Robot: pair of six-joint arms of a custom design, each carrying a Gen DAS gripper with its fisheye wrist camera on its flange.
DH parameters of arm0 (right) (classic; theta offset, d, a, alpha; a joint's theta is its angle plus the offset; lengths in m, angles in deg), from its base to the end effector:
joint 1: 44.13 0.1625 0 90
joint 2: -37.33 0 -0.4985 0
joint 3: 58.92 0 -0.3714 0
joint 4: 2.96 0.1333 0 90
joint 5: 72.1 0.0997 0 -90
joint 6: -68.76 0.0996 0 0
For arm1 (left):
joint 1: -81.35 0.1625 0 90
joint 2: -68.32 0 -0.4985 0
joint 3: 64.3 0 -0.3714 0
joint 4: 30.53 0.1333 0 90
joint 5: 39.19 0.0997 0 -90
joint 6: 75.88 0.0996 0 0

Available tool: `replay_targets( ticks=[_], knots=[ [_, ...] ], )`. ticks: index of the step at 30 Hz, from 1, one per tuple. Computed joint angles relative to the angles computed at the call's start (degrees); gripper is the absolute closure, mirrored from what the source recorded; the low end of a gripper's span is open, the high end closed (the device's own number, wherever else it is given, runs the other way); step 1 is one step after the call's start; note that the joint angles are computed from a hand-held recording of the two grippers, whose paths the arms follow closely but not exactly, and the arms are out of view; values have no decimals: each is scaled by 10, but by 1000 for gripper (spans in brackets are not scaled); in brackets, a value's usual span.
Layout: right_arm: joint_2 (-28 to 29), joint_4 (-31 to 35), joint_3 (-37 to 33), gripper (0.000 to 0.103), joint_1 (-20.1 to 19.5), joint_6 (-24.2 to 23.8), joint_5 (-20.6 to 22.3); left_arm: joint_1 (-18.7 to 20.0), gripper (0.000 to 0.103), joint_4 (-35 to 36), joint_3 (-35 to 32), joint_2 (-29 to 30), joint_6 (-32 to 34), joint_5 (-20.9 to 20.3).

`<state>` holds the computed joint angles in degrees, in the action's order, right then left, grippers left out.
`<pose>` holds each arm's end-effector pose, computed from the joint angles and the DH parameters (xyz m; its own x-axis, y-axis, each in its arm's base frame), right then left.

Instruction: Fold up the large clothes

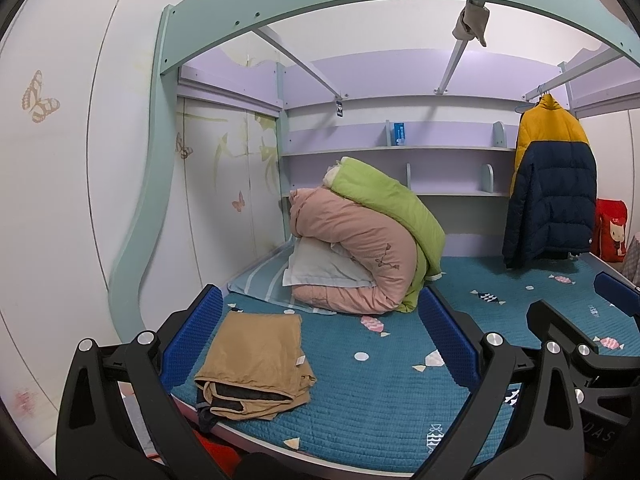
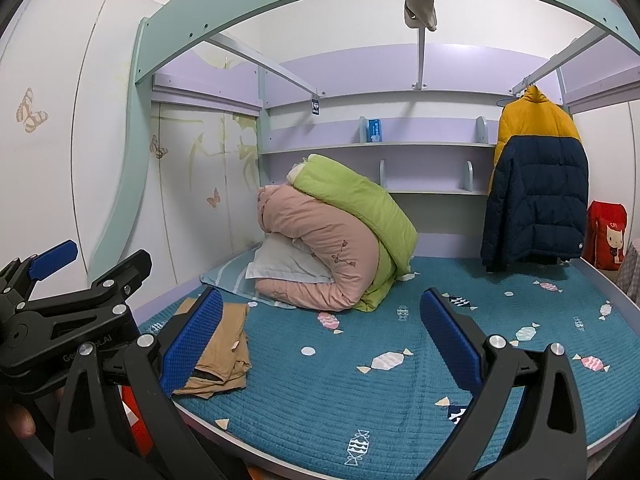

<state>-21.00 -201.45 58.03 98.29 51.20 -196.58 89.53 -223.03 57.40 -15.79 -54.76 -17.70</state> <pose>0.5083 -0.2941 0.2930 -0.6522 -0.4898 0.5786 -0.7422 0.2573 -0.6189 -0.3189 -0.2741 0.5376 -0.5782 -0.4284 -0.6944 0.6733 0.2301 -0.7026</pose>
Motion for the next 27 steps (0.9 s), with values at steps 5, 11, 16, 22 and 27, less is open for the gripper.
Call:
replay_targets(
  ticks=[5,11,16,22,27],
  knots=[
    [2,4,-1,7,1,3,-2,1,5,2,1,-3,2,0],
    [2,9,-1,7,1,7,1,1,5,0,6,-9,6,1],
    [2,9,-1,7,0,7,1,2,5,-5,8,-10,9,1],
    [0,17,-2,7,-3,10,6,7,5,0,9,-12,9,0],
    [0,18,-2,7,-3,10,5,10,5,-3,8,-14,13,-3]
  ],
)
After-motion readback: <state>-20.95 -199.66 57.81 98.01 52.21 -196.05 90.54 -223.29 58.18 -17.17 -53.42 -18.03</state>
